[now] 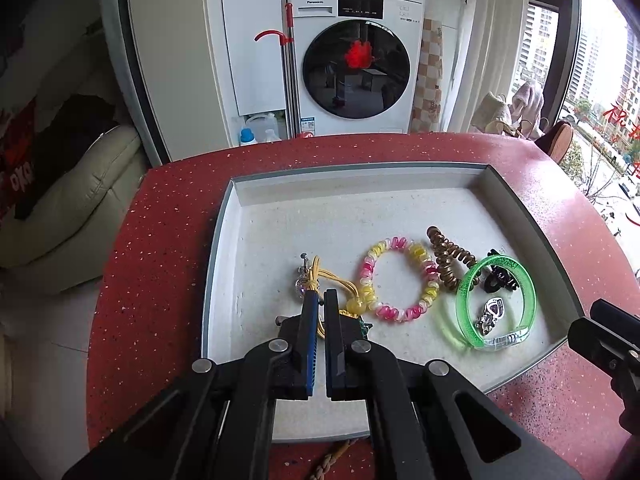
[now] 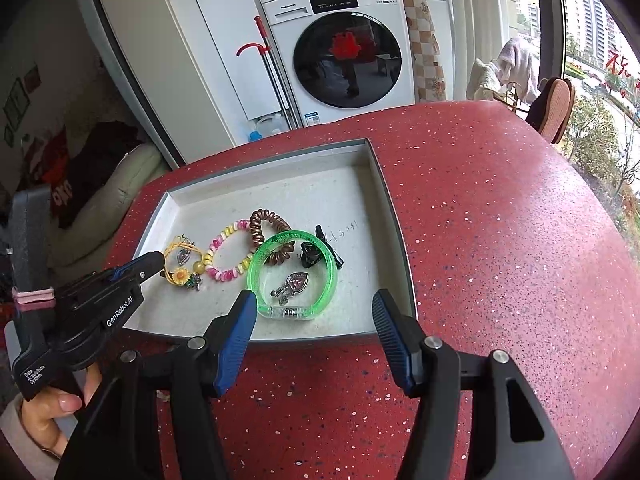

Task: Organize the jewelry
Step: 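Open the right gripper releasing the bangle in the tray while the left releases the yellow tie, then withdraw both open grippers from the tray toward the braided bracelet and white hair tie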

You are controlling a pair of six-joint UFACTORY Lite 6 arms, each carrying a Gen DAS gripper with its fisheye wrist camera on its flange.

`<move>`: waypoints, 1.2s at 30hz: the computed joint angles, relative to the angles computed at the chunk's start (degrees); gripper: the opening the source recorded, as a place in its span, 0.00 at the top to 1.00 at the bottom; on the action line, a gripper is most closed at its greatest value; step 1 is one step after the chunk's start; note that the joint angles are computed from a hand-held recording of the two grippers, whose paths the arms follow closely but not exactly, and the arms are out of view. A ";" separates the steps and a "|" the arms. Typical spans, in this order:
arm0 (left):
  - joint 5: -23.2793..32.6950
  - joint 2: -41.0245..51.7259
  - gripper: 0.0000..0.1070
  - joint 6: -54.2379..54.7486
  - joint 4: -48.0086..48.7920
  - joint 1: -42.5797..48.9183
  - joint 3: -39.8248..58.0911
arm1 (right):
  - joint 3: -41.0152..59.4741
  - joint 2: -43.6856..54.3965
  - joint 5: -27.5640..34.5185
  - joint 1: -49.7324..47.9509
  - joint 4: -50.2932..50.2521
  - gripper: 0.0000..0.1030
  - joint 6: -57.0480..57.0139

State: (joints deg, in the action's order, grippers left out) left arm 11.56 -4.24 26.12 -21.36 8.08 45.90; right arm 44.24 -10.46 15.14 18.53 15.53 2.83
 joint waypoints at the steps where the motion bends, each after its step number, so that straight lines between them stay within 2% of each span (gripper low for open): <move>1: 0.25 -0.19 0.81 1.09 -1.23 0.23 0.04 | -0.22 -0.43 0.15 0.07 0.01 0.38 0.00; 2: 0.58 -0.45 0.75 2.66 -2.87 0.59 0.06 | -0.44 -0.87 0.26 0.18 -0.11 0.38 0.16; 3: 1.05 -0.72 0.29 3.40 -3.63 1.00 0.12 | -0.61 -1.24 0.46 0.30 -0.12 0.37 0.19; 4: 1.03 -1.06 0.04 2.09 -2.74 1.30 -0.03 | -0.76 -1.55 0.68 0.26 0.45 0.37 -0.40; 5: -1.39 -2.29 0.04 2.76 -4.24 1.17 -1.35 | -0.85 -1.83 0.93 0.27 1.09 0.37 -1.05; 11: -2.00 -3.78 0.04 12.85 -13.47 2.11 -2.21 | -1.67 -4.08 1.96 0.50 3.76 0.27 -3.65; 13: -1.96 -5.29 0.04 18.14 -18.60 2.71 -3.42 | -2.51 -5.48 2.26 0.26 8.70 0.16 -8.22; 15: -1.51 -6.87 0.04 22.47 -22.27 3.87 -4.65 | -4.18 -8.04 2.10 0.05 13.61 0.15 -12.52; 17: -0.56 -9.41 0.04 24.65 -23.70 5.39 -6.42 | -5.86 -10.56 2.15 0.01 16.79 0.02 -15.31; 23: 5.28 -18.50 0.04 29.31 -25.96 10.81 -12.29 | -11.11 -18.06 2.12 0.80 17.75 0.00 -14.84; 29: 14.28 -26.05 0.04 33.19 -26.35 17.80 -17.50 | -13.29 -23.24 5.33 2.44 6.99 0.00 -1.88; 33: 19.33 -31.87 0.04 35.75 -25.84 22.79 -22.00 | -14.93 -27.03 7.82 6.00 -7.26 0.00 13.60; 36: 21.71 -36.71 0.04 37.46 -25.12 26.05 -25.81 | -16.69 -29.77 10.18 7.82 -11.48 0.00 18.72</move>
State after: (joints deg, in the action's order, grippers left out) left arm 33.27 -40.94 63.58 -46.48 34.14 20.09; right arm 27.55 -40.23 25.32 26.34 4.04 21.55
